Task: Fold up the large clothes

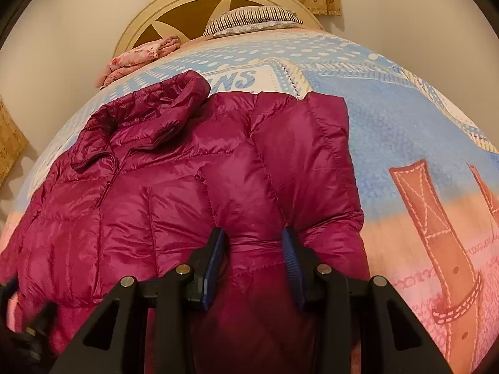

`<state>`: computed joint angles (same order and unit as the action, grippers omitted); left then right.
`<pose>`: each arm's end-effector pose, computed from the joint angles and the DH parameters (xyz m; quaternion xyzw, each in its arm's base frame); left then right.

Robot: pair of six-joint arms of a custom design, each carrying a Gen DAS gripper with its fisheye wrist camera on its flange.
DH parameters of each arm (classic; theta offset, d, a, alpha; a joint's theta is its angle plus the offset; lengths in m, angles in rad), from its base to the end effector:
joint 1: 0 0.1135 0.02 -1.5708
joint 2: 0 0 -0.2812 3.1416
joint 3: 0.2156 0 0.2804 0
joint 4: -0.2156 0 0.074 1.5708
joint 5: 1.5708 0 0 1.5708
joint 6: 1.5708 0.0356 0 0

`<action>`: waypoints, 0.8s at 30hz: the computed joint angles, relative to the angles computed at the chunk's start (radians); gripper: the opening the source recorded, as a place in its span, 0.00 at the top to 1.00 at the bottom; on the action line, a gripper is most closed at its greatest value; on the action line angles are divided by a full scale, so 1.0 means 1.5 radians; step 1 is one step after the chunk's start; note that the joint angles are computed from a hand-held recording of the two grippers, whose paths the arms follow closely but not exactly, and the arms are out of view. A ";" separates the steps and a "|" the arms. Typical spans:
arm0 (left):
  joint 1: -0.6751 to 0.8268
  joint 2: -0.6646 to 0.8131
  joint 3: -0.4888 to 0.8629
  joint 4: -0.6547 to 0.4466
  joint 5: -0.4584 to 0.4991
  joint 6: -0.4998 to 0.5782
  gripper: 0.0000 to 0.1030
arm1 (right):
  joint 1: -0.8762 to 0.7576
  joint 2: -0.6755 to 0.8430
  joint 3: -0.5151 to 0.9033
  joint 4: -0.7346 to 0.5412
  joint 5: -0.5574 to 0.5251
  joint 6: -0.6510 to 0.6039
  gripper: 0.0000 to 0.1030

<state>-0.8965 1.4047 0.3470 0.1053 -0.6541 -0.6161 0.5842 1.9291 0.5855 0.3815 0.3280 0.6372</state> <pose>0.1540 -0.1579 0.0983 0.0293 0.9069 0.0248 0.4196 0.2569 0.1561 0.0351 0.0739 0.9396 0.0419 0.3315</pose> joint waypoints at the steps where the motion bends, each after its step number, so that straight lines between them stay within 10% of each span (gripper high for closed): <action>1: -0.016 -0.010 0.003 -0.010 -0.021 0.000 0.00 | 0.000 0.000 0.001 -0.002 0.000 -0.001 0.61; 9: -0.018 0.165 0.105 -0.015 0.014 0.074 0.00 | 0.014 0.004 0.017 -0.027 0.024 0.001 0.60; 24: 0.030 0.182 0.092 0.039 0.101 0.076 0.00 | -0.042 -0.098 0.028 -0.060 0.024 -0.010 0.60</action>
